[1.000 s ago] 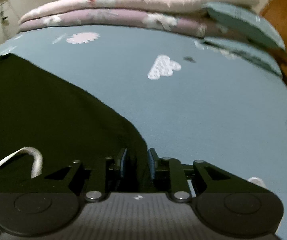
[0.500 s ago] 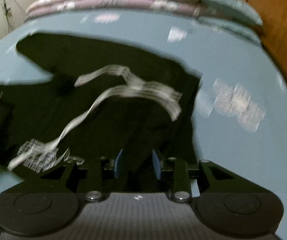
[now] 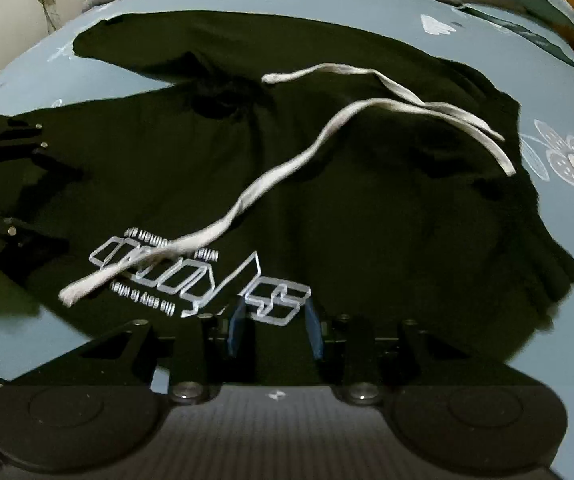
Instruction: Fold clothes
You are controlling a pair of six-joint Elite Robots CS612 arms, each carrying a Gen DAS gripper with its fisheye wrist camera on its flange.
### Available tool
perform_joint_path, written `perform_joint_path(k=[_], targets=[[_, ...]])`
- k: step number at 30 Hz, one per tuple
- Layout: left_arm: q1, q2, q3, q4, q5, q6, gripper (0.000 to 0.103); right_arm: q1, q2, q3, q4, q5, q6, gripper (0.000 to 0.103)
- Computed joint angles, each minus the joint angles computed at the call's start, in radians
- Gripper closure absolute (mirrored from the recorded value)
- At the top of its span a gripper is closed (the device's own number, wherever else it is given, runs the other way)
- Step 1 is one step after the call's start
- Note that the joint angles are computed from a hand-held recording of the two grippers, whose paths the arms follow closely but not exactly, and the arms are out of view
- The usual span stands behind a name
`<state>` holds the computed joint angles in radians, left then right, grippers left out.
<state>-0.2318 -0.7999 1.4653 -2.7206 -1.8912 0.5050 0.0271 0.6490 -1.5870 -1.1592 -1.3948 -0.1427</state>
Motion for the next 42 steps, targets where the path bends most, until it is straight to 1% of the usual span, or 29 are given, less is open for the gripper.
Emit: perform_joint_path(k=[2, 4, 6, 9, 12, 13, 15, 18, 20, 21, 25, 26, 27, 29, 30, 32, 33, 35, 37, 40, 41, 42], targets=[[-0.005, -0.006, 0.002, -0.002, 0.019, -0.027, 0.023, 0.000, -0.009, 0.015, -0.006, 0.002, -0.015, 0.065], [-0.008, -0.015, 0.016, -0.035, 0.027, -0.034, 0.023, 0.001, -0.017, 0.023, -0.007, 0.003, -0.046, 0.065], [-0.008, -0.019, 0.021, -0.049, 0.017, -0.040, 0.023, 0.000, -0.021, 0.017, -0.008, 0.034, -0.096, 0.065], [-0.010, -0.010, 0.016, -0.040, 0.037, -0.095, 0.023, -0.005, -0.022, 0.014, -0.006, 0.089, -0.162, 0.056], [-0.006, -0.003, 0.015, -0.037, 0.061, -0.157, 0.021, 0.001, -0.021, 0.032, 0.010, 0.059, -0.204, 0.055], [-0.004, -0.006, 0.019, -0.038, 0.088, -0.168, 0.020, 0.002, -0.020, 0.036, 0.014, 0.053, -0.215, 0.055], [0.002, -0.012, 0.022, -0.025, 0.130, -0.206, 0.020, -0.009, -0.014, 0.032, 0.009, 0.087, -0.203, 0.054], [0.013, -0.023, 0.023, -0.001, 0.190, -0.264, 0.022, -0.015, -0.015, 0.028, 0.012, 0.076, -0.188, 0.052], [0.021, -0.024, 0.023, -0.034, 0.209, -0.293, 0.022, -0.018, -0.014, 0.024, 0.012, 0.075, -0.178, 0.052], [0.026, -0.019, 0.016, -0.049, 0.197, -0.308, 0.022, -0.020, -0.013, 0.022, 0.012, 0.074, -0.173, 0.050], [0.057, 0.023, -0.040, -0.053, 0.088, -0.393, 0.022, -0.012, -0.006, 0.021, -0.003, 0.059, -0.161, 0.046], [0.062, 0.034, -0.053, -0.043, 0.084, -0.412, 0.022, -0.009, -0.005, 0.022, -0.007, 0.054, -0.157, 0.043], [0.065, 0.040, -0.058, -0.045, 0.090, -0.418, 0.022, -0.006, -0.005, 0.022, -0.010, 0.047, -0.155, 0.042], [0.075, 0.050, -0.061, -0.086, 0.105, -0.410, 0.022, -0.003, -0.002, 0.019, -0.014, 0.033, -0.146, 0.040], [0.078, 0.054, -0.067, -0.089, 0.139, -0.422, 0.022, -0.003, -0.001, 0.017, -0.015, 0.031, -0.131, 0.039], [0.090, 0.061, -0.084, -0.083, 0.188, -0.480, 0.024, -0.003, 0.001, 0.015, -0.016, 0.027, -0.101, 0.037], [0.099, 0.061, -0.091, -0.074, 0.188, -0.512, 0.024, -0.002, 0.000, 0.015, -0.016, 0.020, -0.087, 0.036], [0.118, 0.053, -0.088, -0.070, 0.142, -0.554, 0.023, 0.005, -0.005, 0.019, -0.010, -0.004, -0.061, 0.036], [0.124, 0.038, -0.063, -0.080, 0.116, -0.529, 0.023, 0.011, -0.011, 0.018, -0.007, -0.024, -0.038, 0.036], [0.127, 0.024, -0.026, -0.071, 0.103, -0.451, 0.022, 0.020, -0.018, 0.013, -0.014, -0.034, -0.010, 0.036], [0.126, 0.026, -0.015, -0.091, 0.107, -0.429, 0.022, 0.024, -0.020, 0.013, -0.020, -0.044, 0.006, 0.035], [0.126, 0.030, -0.004, -0.132, 0.109, -0.406, 0.021, 0.028, -0.023, 0.014, -0.026, -0.054, 0.022, 0.034]])
